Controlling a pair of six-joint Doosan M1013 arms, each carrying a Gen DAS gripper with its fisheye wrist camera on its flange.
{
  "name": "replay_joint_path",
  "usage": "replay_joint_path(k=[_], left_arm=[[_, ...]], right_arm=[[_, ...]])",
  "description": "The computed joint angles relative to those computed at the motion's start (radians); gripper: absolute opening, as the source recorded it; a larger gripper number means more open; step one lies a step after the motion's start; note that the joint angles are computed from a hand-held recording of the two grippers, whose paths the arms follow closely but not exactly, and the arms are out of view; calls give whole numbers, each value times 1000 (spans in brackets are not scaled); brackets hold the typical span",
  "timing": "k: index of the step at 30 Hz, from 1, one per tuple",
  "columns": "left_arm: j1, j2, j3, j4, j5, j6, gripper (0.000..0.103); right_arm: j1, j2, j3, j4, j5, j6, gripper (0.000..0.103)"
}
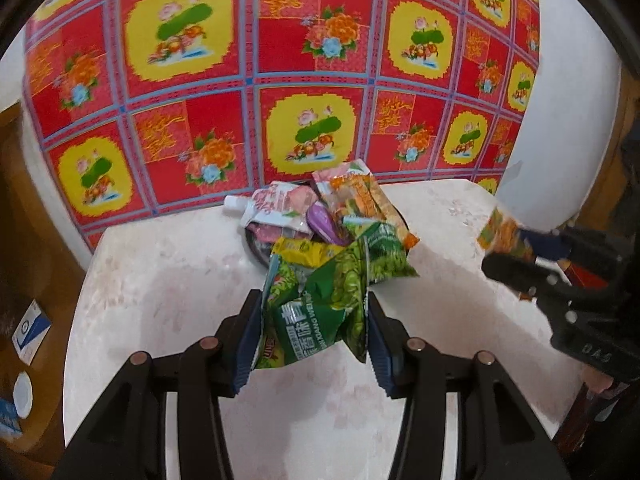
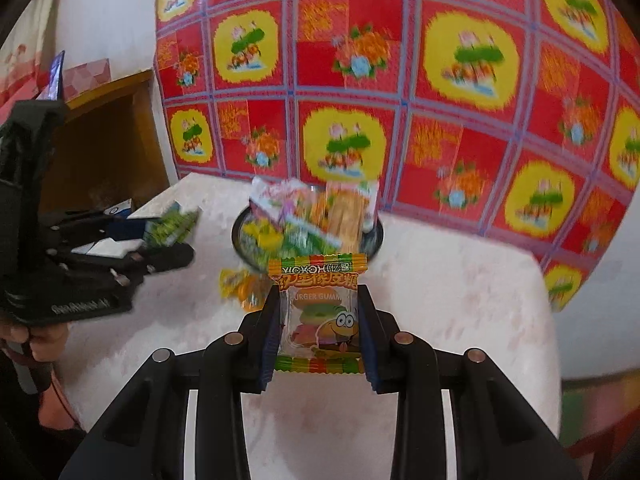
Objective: Organize snacks
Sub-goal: 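Carry the gummy pack and green pea bag onto the plate and release both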
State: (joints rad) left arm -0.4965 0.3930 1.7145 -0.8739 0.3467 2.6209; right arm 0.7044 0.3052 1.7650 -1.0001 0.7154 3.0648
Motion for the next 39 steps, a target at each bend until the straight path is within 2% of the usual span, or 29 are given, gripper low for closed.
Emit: replay_joint_path(k=[4,8,12,17,21,23,30,33,35,39], left_arm=[[-10,30,-49,57,35,-33,51],[-21,57,-92,132,48,-89,51],[-21,91,-138,201,73,-162,51],[-17,126,-179,258,102,-237,51],[-5,152,-210,225,151,-240,51],[1,158,-217,192,165,-225,51],[-1,166,-217,173,144,-221,52],[-4,166,-210,158,128,-200,59],[-4,169,-210,123,135,-164,71],[-12,165,-201,134,110,-159,78]], right_arm=[[-12,9,-24,-64,13,-3,35],[-38,16,-29,-115,-39,10,35],[-73,30,-45,-92,-99,-70,35],[-114,55,-77,3,-119,-169,35],[-140,71,-85,35,-135,-150,35],[-157,77,-79,45,-176,-131,35],[-181,104,-86,78,-188,-118,35],[-178,117,-95,83,-179,-139,35],[-177,125,-101,93,-185,-161,35],[-172,135,-110,74,-183,-181,37]])
